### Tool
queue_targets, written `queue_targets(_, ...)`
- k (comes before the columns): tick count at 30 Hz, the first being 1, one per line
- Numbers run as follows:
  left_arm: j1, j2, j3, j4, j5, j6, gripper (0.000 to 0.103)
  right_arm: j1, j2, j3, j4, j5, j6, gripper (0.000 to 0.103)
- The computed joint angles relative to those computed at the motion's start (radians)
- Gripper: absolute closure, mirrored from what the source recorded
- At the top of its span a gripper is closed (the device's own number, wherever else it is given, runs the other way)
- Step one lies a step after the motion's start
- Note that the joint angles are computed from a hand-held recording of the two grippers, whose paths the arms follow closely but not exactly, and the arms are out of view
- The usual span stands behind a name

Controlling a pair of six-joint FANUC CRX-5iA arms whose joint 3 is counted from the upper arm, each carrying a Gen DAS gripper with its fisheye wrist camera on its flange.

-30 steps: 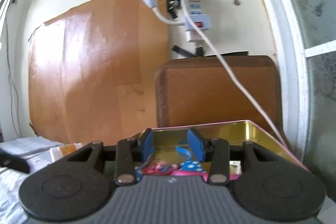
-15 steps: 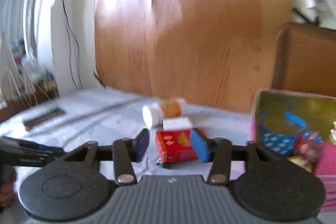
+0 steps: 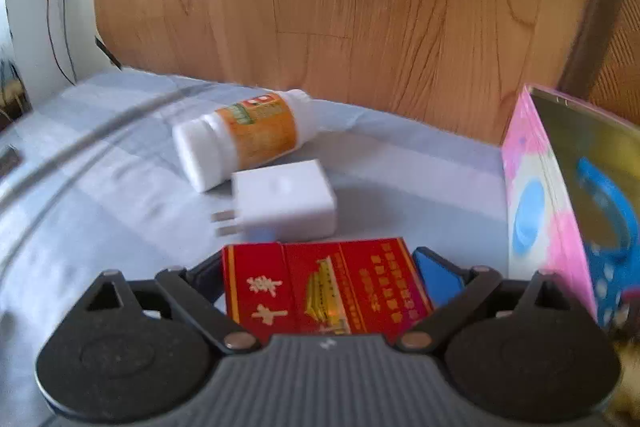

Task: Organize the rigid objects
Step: 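Grasp the red cigarette box with the right tool, then pass the red box to the left tool and drop it into the tin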

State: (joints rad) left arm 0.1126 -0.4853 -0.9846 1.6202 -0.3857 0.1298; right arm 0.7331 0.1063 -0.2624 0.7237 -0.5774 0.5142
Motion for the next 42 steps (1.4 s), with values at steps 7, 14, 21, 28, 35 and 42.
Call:
queue_targets(7, 0.029, 0.007, 0.010, -0.069, -0.026, 0.036, 0.051, 0.155, -0.246, -0.332, 0.257, 0.095, -0.251, 0.003)
queue_targets(14, 0.120, -0.034, 0.009, -0.222, -0.135, 0.177, 0.048, 0.232, -0.399, -0.505, 0.430, 0.092, -0.361, 0.000)
queue_targets(21, 0.168, -0.087, 0.006, -0.314, -0.413, 0.389, 0.050, 0.223, -0.439, -0.522, 0.385, 0.094, -0.282, 0.000)
queue_targets(28, 0.065, -0.012, 0.067, -0.402, -0.395, 0.477, 0.053, 0.203, -0.392, -0.465, 0.226, 0.142, -0.149, 0.001)
queue_targets(35, -0.009, -0.019, 0.106, -0.413, -0.312, 0.452, 0.057, 0.121, -0.419, -0.545, 0.642, 0.176, -0.496, 0.009)
queue_targets(42, -0.243, 0.108, 0.244, -0.288, -0.171, 0.319, 0.056, 0.000, -0.498, -0.622, 1.057, 0.031, -0.810, 0.008)
